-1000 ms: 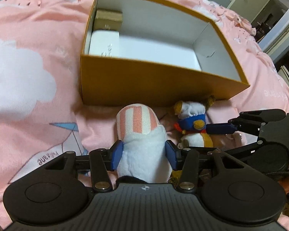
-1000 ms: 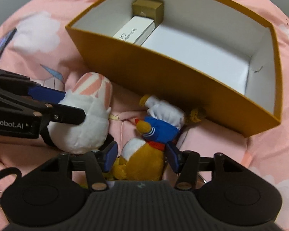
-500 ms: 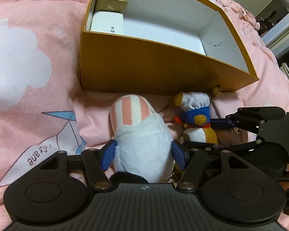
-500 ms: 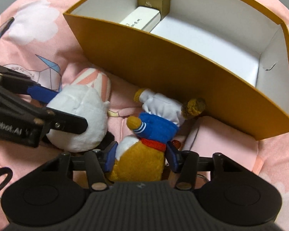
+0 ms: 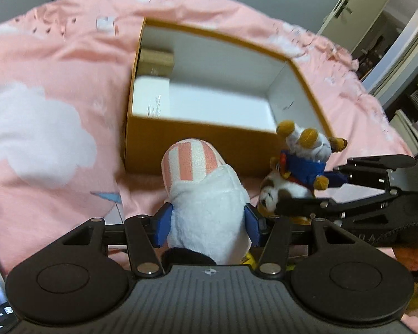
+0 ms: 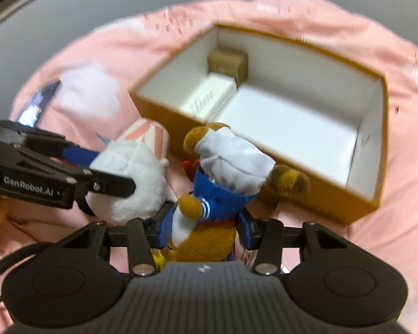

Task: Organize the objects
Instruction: 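Lift both plushes and carry them over the orange box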

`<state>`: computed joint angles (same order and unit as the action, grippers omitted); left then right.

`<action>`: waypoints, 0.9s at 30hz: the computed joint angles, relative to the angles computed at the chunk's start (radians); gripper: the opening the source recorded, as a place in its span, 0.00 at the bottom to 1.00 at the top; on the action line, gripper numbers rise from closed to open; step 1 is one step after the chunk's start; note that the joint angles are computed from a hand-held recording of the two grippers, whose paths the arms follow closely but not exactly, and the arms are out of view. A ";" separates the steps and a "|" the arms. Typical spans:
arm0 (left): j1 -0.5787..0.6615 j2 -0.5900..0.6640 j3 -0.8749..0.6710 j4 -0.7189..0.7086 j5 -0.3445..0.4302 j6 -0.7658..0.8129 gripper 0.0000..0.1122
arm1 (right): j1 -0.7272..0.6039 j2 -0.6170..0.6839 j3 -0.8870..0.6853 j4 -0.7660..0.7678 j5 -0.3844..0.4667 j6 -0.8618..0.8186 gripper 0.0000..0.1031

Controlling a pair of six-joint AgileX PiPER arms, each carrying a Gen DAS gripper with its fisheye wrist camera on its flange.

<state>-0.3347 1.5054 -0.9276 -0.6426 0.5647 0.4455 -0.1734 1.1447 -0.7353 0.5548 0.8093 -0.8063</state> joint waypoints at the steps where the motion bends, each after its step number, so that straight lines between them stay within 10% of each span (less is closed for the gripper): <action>1: 0.004 -0.017 0.001 -0.008 0.002 0.007 0.55 | 0.012 -0.020 0.005 0.010 -0.008 0.007 0.48; 11: 0.045 -0.067 -0.175 -0.063 0.074 0.086 0.55 | -0.141 -0.003 -0.173 0.234 0.150 -0.151 0.48; 27: -0.051 0.374 -0.597 0.182 0.125 -0.108 0.55 | -0.113 0.419 -0.468 0.121 0.104 -0.068 0.48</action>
<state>-0.3861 1.8796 -1.5248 -0.4609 0.6901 0.3371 -0.2864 1.5636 -1.2034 0.6754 0.9138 -0.8744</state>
